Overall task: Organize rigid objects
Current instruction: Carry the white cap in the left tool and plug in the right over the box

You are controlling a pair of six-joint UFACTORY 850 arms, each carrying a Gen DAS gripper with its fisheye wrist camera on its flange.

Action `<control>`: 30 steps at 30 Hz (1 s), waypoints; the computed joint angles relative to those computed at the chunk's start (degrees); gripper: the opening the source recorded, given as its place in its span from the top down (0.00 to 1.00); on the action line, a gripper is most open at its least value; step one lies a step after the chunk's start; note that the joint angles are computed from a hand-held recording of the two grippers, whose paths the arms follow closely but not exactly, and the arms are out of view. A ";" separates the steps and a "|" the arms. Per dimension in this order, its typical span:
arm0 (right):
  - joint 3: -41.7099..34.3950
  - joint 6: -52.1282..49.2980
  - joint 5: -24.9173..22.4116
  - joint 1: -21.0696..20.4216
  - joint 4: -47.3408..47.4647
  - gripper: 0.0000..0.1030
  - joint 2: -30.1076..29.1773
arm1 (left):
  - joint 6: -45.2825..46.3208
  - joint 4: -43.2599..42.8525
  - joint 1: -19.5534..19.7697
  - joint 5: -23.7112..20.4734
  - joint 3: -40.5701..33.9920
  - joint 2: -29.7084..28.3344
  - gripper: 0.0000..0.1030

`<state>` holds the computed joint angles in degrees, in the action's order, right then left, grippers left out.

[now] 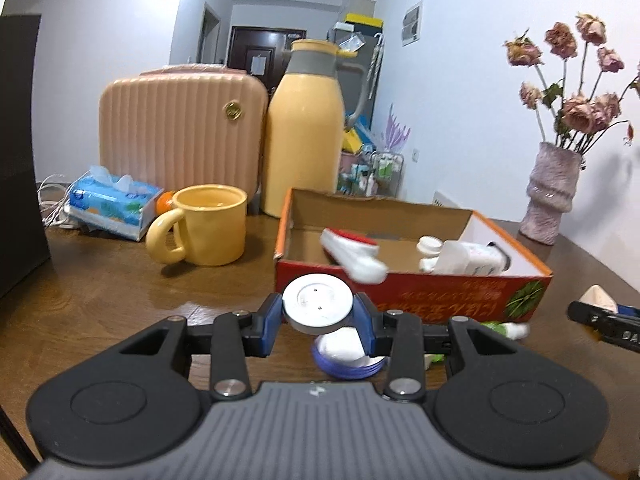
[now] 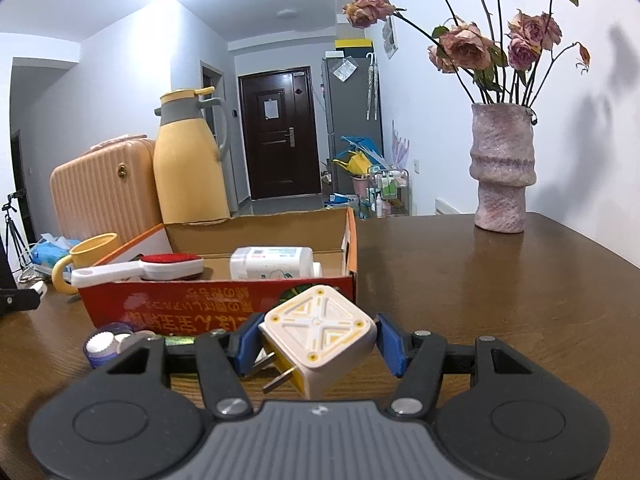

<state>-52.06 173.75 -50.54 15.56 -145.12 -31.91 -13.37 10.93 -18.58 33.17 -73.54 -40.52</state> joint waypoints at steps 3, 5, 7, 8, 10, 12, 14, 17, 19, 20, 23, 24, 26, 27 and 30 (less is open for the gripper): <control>-0.38 -0.19 0.18 -0.03 -0.52 0.42 0.20 | -0.33 0.52 -0.67 0.50 0.18 0.53 0.62; -0.85 -0.60 0.34 0.04 -0.77 0.42 0.24 | -0.19 0.40 -1.20 0.69 0.04 0.68 0.62; -1.53 -1.12 0.64 0.07 -1.04 0.42 0.23 | -0.53 0.71 -1.72 0.74 -0.34 0.70 0.62; -1.83 -1.34 0.77 0.08 -1.17 0.42 0.20 | -0.30 0.48 -2.03 0.78 -0.52 0.68 0.62; -2.61 -1.90 1.07 0.13 -1.40 0.42 0.07 | -0.01 0.13 -2.54 0.81 -0.92 0.60 0.62; -3.43 -2.40 1.34 0.19 -1.69 0.42 -0.14 | 0.21 -0.24 -3.04 0.65 -1.60 0.35 0.62; -4.36 -2.95 1.76 0.22 -1.76 0.42 -0.39 | 0.16 -0.36 -3.37 0.46 -2.36 0.03 0.62; -5.77 -3.60 2.36 0.23 -2.06 0.42 -0.86 | 0.32 -1.10 -3.86 -0.28 -3.92 -0.71 0.62; -6.83 -3.97 2.72 0.19 -2.28 0.42 -1.31 | 0.44 -1.57 -4.05 -0.77 -4.88 -1.22 0.62; -7.29 -4.02 2.89 0.17 -2.46 0.42 -1.53 | 0.90 -2.25 -4.21 -1.12 -5.48 -1.54 0.62; -9.08 -4.36 3.52 0.08 -2.79 0.42 -2.45 | 0.95 -3.13 -4.47 -2.24 -7.43 -2.58 0.62; -9.68 -4.49 3.72 0.07 -2.86 0.42 -2.79 | 0.93 -3.50 -4.54 -2.75 -8.29 -3.04 0.62; -10.93 -4.50 4.09 0.00 -3.15 0.42 -3.53 | -0.17 -3.26 -4.52 -3.88 -10.02 -3.96 0.62; -11.58 -4.51 4.31 -0.06 -3.27 0.42 -3.90 | -0.59 -3.30 -4.52 -4.35 -10.78 -4.38 0.62; -13.68 -4.64 5.03 -0.16 -3.61 0.42 -5.16 | -1.12 -3.96 -4.50 -5.36 -12.95 -5.66 0.62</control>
